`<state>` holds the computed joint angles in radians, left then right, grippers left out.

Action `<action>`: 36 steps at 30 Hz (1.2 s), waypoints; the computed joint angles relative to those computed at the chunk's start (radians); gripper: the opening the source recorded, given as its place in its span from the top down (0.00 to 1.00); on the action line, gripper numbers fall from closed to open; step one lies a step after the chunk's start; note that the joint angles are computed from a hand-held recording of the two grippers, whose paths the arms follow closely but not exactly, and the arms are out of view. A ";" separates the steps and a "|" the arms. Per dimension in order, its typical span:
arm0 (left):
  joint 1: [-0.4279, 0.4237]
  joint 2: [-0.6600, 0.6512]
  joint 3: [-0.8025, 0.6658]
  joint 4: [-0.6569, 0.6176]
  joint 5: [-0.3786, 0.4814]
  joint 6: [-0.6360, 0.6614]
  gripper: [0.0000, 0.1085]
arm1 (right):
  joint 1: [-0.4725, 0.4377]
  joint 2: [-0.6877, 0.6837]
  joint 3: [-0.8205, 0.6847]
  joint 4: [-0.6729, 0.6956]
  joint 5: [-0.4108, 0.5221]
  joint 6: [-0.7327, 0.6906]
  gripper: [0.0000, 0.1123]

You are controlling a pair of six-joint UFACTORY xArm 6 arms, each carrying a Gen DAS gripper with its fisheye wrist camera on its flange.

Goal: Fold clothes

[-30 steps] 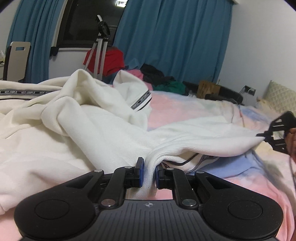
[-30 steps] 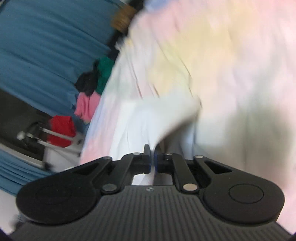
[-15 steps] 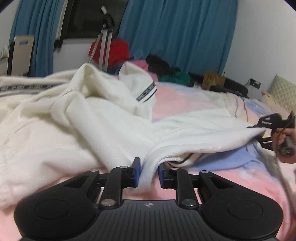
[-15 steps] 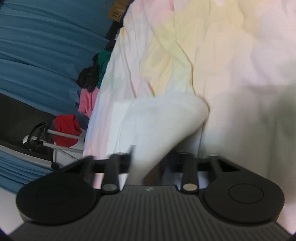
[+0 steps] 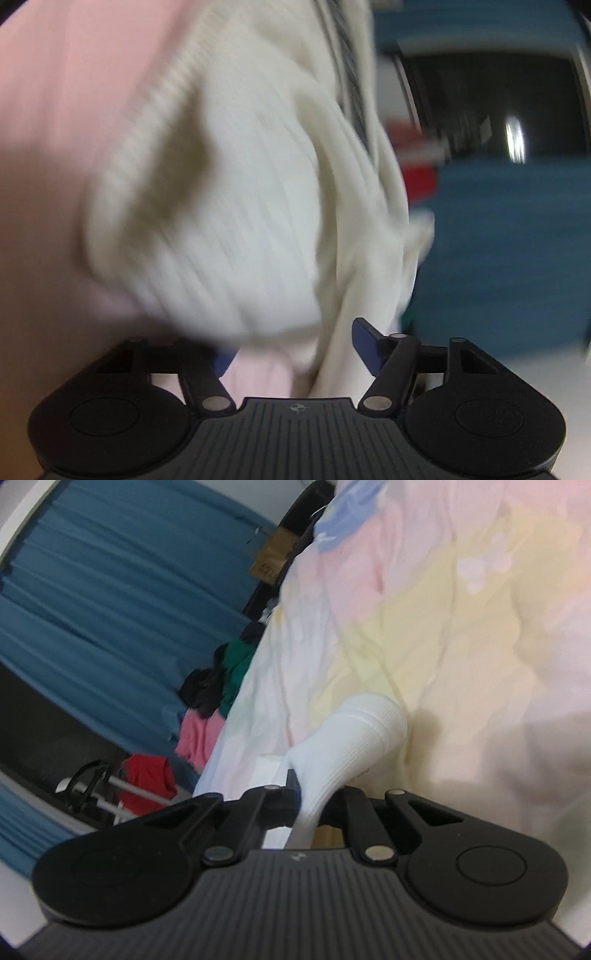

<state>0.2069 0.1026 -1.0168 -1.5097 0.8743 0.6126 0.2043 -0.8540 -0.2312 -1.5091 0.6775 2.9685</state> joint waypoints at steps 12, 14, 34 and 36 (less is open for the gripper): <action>0.117 -0.080 -0.074 0.179 -0.066 -0.062 0.89 | 0.135 -0.048 0.028 0.161 0.265 -0.130 0.95; 0.178 -0.102 -0.106 0.254 -0.026 -0.087 0.90 | 0.182 -0.081 0.034 0.238 0.345 -0.212 0.95; 0.186 -0.209 -0.022 0.836 -0.261 0.054 0.21 | 0.460 -0.011 -0.100 0.565 0.774 -0.662 0.29; 0.171 -0.259 0.022 0.798 -0.340 0.127 0.14 | 0.526 0.032 -0.145 0.526 0.852 -0.657 0.29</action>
